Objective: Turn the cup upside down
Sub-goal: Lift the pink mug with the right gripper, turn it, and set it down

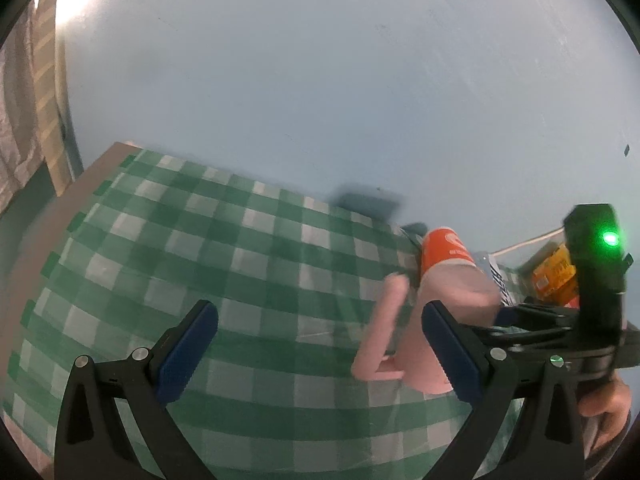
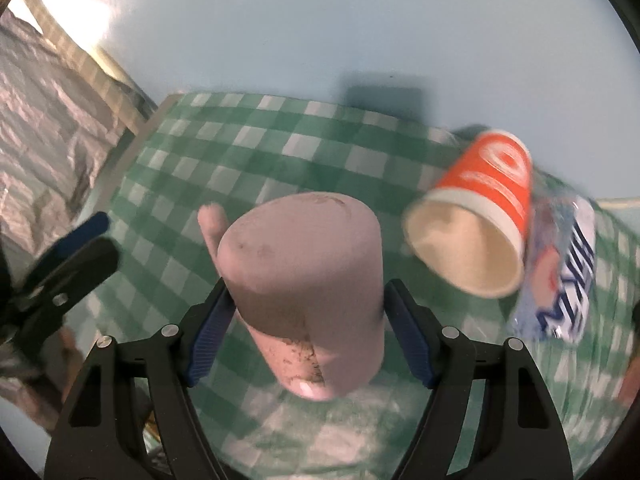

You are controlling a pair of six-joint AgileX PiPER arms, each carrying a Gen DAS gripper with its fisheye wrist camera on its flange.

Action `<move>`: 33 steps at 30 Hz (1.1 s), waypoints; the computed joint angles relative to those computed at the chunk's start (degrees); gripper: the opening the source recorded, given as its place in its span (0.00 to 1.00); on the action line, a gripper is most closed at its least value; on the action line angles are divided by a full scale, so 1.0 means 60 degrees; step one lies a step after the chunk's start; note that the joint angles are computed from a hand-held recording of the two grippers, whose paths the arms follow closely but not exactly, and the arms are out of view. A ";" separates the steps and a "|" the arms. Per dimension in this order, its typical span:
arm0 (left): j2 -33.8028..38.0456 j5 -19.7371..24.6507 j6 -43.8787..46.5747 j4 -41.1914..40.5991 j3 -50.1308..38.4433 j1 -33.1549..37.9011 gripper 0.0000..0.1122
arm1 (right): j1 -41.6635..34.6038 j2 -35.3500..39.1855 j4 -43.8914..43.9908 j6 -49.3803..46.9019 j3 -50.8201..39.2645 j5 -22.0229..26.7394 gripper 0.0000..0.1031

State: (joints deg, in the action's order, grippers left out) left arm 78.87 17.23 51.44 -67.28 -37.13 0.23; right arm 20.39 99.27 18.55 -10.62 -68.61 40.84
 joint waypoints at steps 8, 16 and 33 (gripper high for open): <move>-0.0269 -0.0079 -0.1523 0.1561 -0.0018 -0.0598 0.92 | -0.0531 -0.0413 0.0846 -0.0638 0.0318 0.0199 0.73; -0.0509 -0.0262 -0.0896 0.0975 0.0201 -0.0644 0.92 | -0.1538 -0.0863 0.1586 -0.1925 0.1179 0.1764 0.73; 0.0442 -0.0854 -0.2197 0.2039 -0.0072 -0.1670 0.92 | -0.1228 -0.0673 0.0980 -0.1227 0.1715 0.0181 0.72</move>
